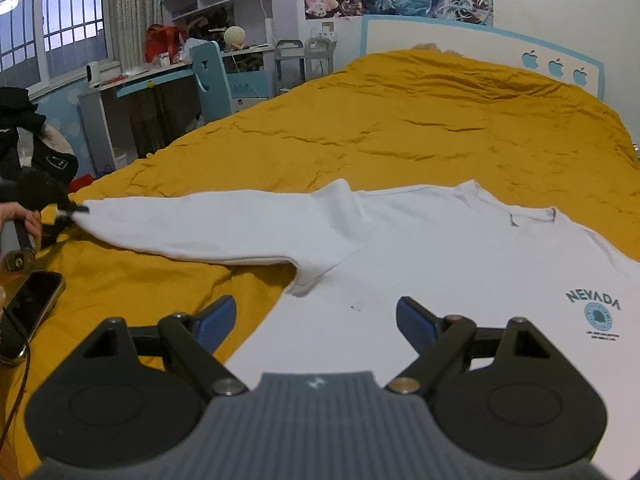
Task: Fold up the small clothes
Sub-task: 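Lift the held sleeve across the shirt front with the left tool and release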
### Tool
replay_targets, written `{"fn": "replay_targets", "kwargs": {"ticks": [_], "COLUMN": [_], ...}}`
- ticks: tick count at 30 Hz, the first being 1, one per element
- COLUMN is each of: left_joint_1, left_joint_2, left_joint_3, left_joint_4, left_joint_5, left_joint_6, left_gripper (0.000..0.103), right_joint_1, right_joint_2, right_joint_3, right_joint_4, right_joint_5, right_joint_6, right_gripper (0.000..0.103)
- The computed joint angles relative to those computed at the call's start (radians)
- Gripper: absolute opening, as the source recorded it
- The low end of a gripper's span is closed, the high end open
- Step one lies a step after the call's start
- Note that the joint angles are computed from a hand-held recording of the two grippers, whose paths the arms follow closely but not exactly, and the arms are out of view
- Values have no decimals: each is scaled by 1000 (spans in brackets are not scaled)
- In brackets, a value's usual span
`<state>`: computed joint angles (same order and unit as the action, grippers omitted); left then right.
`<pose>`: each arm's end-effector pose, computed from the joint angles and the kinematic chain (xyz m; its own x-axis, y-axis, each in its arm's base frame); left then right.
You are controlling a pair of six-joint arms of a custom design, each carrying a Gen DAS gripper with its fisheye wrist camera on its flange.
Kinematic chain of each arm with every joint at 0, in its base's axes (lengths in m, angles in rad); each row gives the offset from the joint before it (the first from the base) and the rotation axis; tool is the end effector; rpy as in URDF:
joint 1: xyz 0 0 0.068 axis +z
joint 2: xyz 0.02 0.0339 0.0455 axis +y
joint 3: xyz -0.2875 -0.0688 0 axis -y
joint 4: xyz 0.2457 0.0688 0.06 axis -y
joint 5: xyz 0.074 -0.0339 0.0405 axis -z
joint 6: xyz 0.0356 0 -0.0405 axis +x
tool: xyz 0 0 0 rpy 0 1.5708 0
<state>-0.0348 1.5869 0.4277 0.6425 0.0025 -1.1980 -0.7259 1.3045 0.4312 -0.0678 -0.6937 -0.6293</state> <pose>0.2730 -0.0096 0.1456 -0.2143 -0.9244 -0.3155 -0.4463 0.3800 -0.8102 0.1706 -0.1209 0.1592 -0.6233 -0.0519 -0.7802 -0.1708 0.9827 0.0712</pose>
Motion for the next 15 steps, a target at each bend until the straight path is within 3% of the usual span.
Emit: {"fn": "replay_targets", "kwargs": {"ticks": [3, 8, 15], "left_joint_1": [-54, -212, -484], "left_joint_2": [-88, -189, -83], "left_joint_3": [-6, 121, 423], "left_joint_4": [50, -15, -94], "left_joint_5": [-34, -110, -146], "left_joint_6": [30, 134, 268], "left_gripper": [11, 11, 4], "right_joint_1": [-62, -209, -408], "right_joint_2": [2, 56, 198], "right_joint_3": [23, 91, 222], "right_joint_4": [-53, -159, -296], "right_joint_5": [-29, -99, -156], "right_joint_6": [-57, -166, -313], "right_gripper": [83, 83, 83]}}
